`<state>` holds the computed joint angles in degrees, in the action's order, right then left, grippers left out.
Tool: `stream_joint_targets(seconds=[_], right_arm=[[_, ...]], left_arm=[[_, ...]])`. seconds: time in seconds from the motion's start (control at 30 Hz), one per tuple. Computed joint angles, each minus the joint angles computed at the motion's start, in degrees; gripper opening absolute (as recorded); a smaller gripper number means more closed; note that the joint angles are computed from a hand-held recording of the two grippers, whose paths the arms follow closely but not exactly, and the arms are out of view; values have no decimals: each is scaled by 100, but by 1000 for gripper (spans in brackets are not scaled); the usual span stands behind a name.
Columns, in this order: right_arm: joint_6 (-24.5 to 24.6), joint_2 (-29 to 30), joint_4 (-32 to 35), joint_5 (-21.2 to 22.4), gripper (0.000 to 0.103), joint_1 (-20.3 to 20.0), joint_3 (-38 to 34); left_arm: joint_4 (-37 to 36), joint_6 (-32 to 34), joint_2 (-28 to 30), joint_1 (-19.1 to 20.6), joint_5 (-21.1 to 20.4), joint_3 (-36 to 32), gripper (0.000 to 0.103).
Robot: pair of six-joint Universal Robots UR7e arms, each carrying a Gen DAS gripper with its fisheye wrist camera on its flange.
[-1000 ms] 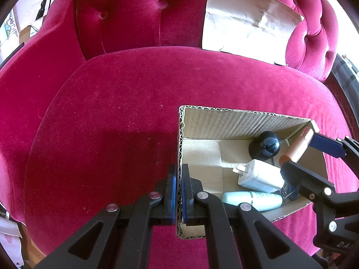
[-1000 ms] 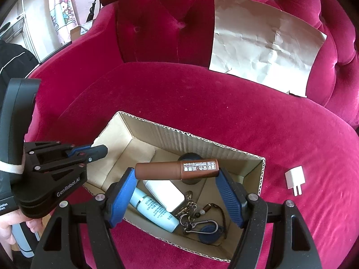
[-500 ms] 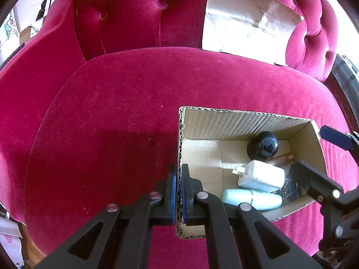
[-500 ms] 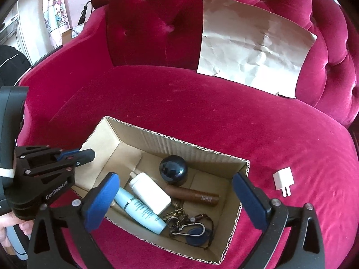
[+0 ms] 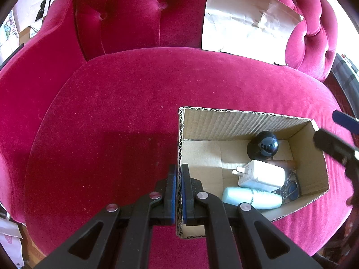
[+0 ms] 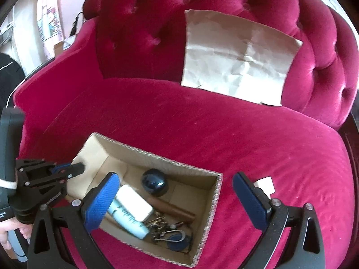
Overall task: Organize rigid objects
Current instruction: 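Move the open right gripper to the small white plug on the seat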
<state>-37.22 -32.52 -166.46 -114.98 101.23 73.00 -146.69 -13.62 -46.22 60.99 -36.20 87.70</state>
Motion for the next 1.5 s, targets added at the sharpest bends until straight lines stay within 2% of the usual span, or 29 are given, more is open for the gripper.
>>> stream_joint_targets(seconds=[0.53, 0.9, 1.27, 1.4, 1.5], right_arm=[[108, 105, -441, -433, 103, -270, -528], [380, 237, -404, -800, 103, -575, -857], [196, 429, -441, -915, 102, -791, -931], [250, 492, -386, -979, 99, -827, -990], [295, 512, -292, -995, 89, -835, -1023]], left_arm=[[-38, 24, -36, 5, -32, 38, 3], [-47, 18, -40, 7, -57, 41, 3], [-62, 28, -31, 16, -77, 29, 3], [-75, 40, -39, 25, -104, 32, 3], [-80, 32, -44, 24, -109, 39, 3]])
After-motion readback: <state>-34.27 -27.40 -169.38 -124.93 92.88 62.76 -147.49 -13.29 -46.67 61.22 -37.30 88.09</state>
